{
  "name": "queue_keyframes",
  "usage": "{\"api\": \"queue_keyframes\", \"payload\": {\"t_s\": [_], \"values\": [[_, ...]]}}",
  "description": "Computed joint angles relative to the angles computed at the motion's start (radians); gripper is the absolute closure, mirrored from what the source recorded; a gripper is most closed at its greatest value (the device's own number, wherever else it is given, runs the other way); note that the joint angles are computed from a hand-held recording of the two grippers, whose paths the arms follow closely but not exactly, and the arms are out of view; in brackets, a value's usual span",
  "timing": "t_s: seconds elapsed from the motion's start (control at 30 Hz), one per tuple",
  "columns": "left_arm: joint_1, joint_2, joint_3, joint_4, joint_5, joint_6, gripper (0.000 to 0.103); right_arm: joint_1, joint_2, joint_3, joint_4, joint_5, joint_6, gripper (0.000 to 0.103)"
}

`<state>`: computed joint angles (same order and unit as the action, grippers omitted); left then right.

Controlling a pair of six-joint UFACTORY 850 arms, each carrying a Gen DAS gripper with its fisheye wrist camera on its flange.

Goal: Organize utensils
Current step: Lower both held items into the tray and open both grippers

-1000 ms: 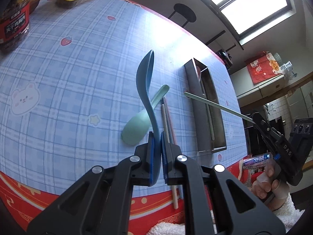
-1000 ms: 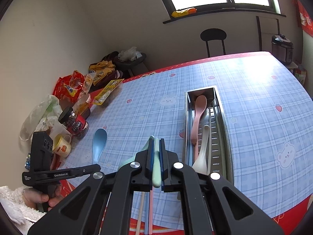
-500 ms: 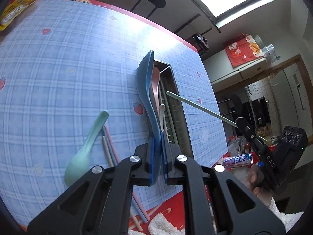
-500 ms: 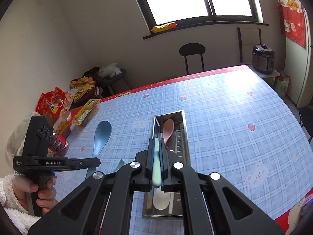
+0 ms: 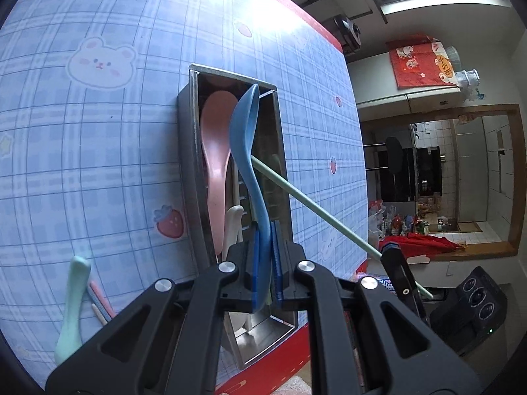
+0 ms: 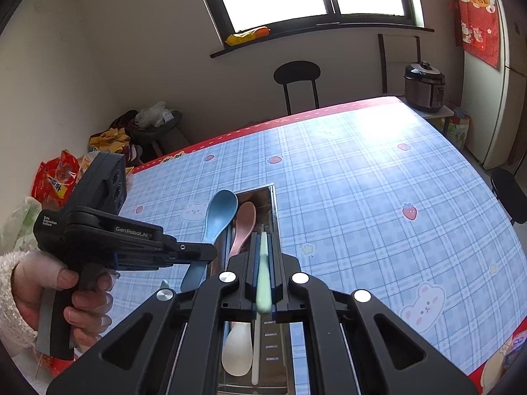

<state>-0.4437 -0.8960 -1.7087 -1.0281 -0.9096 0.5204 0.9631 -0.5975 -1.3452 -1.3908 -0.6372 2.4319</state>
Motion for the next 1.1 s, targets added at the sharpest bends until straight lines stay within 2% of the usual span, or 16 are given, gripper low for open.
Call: {"api": "queue_keyframes", "payload": {"t_s": [0.4, 0.67, 0.73, 0.8, 0.9, 1.07, 1.1], "values": [[-0.026, -0.138, -0.207, 0.098, -0.051, -0.197, 0.092, -0.013, -0.037, -0.037, 0.052, 0.0, -0.076, 0.098], [-0.04, -0.164, -0.252, 0.146, -0.061, -0.239, 0.092, -0.021, -0.053, -0.048, 0.104, 0.035, -0.131, 0.098], [-0.042, -0.169, -0.27, 0.159, -0.059, -0.249, 0.08, -0.023, -0.059, -0.051, 0.118, 0.048, -0.14, 0.098], [-0.045, -0.173, -0.291, 0.174, -0.054, -0.262, 0.072, -0.026, -0.065, -0.057, 0.139, 0.061, -0.157, 0.098], [-0.044, -0.143, -0.273, 0.192, -0.019, -0.238, 0.067, -0.033, -0.074, -0.064, 0.166, 0.092, -0.179, 0.098], [-0.036, -0.04, -0.179, 0.213, 0.086, -0.164, 0.051, -0.049, -0.098, -0.09, 0.242, 0.155, -0.265, 0.097], [-0.034, -0.016, -0.155, 0.22, 0.112, -0.146, 0.045, -0.051, -0.101, -0.094, 0.253, 0.168, -0.278, 0.096]]}}
